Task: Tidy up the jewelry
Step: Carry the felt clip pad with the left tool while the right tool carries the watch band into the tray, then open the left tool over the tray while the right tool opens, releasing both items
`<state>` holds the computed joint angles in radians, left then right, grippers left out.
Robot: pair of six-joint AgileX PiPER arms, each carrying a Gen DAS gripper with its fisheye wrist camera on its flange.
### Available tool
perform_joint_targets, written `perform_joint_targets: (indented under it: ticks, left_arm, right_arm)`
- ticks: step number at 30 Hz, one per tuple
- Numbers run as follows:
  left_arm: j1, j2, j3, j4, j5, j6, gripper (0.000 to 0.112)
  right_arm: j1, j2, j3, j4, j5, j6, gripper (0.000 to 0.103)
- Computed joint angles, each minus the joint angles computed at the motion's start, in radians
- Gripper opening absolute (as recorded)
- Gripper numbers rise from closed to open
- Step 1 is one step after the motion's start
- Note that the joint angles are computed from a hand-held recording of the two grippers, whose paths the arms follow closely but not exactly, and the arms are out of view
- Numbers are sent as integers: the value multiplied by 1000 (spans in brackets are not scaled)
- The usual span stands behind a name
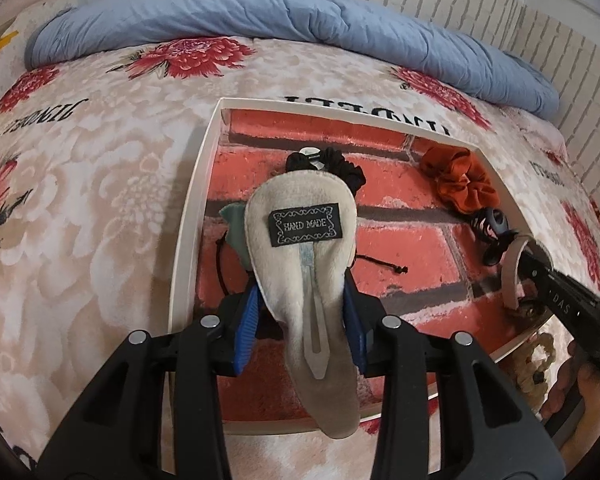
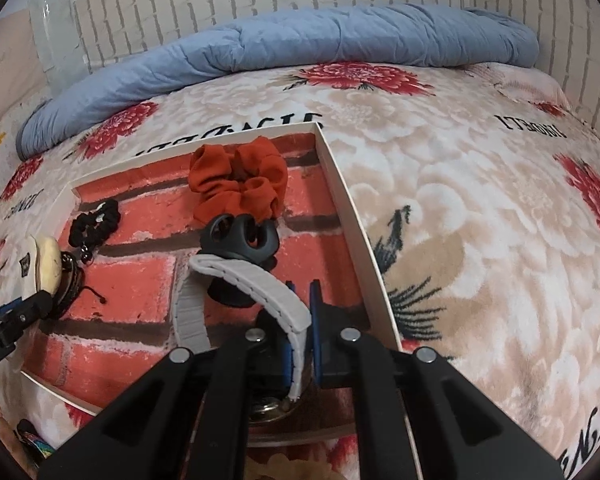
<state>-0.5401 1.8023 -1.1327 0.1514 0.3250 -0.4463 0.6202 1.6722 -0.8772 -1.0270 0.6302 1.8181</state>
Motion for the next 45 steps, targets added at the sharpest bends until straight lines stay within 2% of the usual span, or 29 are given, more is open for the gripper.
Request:
perform_joint_targets:
  ticks: [5, 14, 17, 20, 21, 22, 24, 27, 29, 31, 33, 35, 39, 42, 45]
  left_arm:
    - [-8, 9, -15, 24, 31, -18, 37]
    - [0, 17, -25, 10, 34, 9, 42]
    - [15, 27, -45, -51, 48, 79, 42]
    - [26, 23, -41, -76, 37, 97, 52]
    - [25, 21, -40, -78, 34, 101, 54]
    - [22, 21, -40, -67, 32, 90, 56]
    - [14, 17, -34, -30, 27, 58, 61]
    - [15, 6, -27, -32, 23, 57, 68]
    - [26, -10, -20, -106, 18, 123, 72]
    - [35, -34, -9, -191, 17, 203, 77]
    - [26, -54, 1, -167, 13, 182, 84]
    - [15, -71, 8, -127, 14, 146, 88]
    - [5, -105, 20, -79, 17, 110, 97]
    - [0, -133, 33, -18, 14, 55, 98]
    - [8, -143, 36, -36, 16, 70, 98]
  right_arm:
    - [-17, 14, -8, 15, -12, -34, 8]
    - [-10, 21, -14, 13, -8, -40, 10]
    - [-5, 27, -23, 12, 5, -44, 11]
    - [-3, 30, -27, 12, 8, -44, 11]
    - [-4, 30, -27, 12, 7, -43, 18]
    - [-3, 29, -27, 11, 8, -42, 28]
    - [3, 25, -28, 1, 23, -28, 41]
    - [9, 18, -35, 18, 36, -53, 45]
    - [17, 7, -36, 26, 46, -65, 46]
    - [32, 0, -42, 29, 69, -73, 54]
    - [51, -4, -51, 23, 101, -75, 62]
    - [64, -7, -59, 27, 123, -84, 64]
    - [83, -21, -62, 31, 163, -82, 73]
    - [87, -29, -64, 44, 189, -94, 74]
    - [81, -30, -60, 58, 186, -99, 76]
